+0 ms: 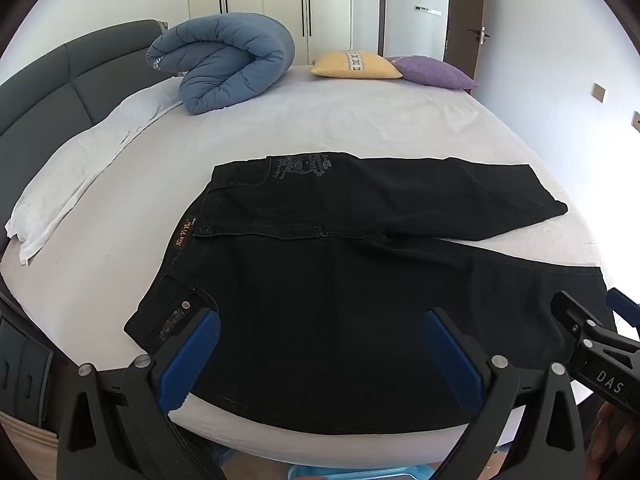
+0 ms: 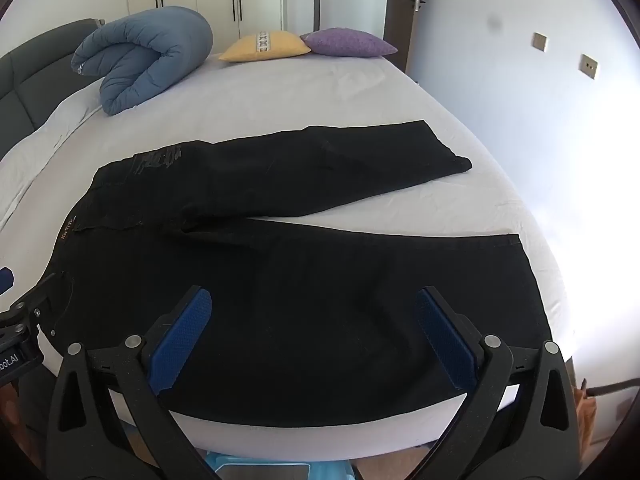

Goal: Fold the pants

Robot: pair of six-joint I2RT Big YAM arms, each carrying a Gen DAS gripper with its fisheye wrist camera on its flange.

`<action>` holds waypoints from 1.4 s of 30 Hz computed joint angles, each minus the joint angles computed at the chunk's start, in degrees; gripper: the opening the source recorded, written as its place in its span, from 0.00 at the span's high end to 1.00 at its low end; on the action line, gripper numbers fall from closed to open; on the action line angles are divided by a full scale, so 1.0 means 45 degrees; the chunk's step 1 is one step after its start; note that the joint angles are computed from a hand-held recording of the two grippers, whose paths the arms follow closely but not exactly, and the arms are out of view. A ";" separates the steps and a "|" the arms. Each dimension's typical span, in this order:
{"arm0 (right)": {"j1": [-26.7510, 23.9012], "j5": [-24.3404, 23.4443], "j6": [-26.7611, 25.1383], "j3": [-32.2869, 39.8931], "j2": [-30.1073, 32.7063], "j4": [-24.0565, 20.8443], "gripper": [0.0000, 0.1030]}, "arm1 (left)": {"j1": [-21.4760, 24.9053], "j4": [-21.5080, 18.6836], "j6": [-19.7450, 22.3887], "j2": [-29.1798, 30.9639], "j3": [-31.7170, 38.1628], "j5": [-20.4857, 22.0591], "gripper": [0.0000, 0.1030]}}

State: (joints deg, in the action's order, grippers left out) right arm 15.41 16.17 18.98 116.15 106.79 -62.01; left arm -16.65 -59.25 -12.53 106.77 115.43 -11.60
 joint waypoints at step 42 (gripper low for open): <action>0.0525 0.0063 0.0526 -0.0688 -0.0029 0.0138 0.00 | 0.0114 0.0493 0.0051 -0.0475 -0.0904 0.0058 0.00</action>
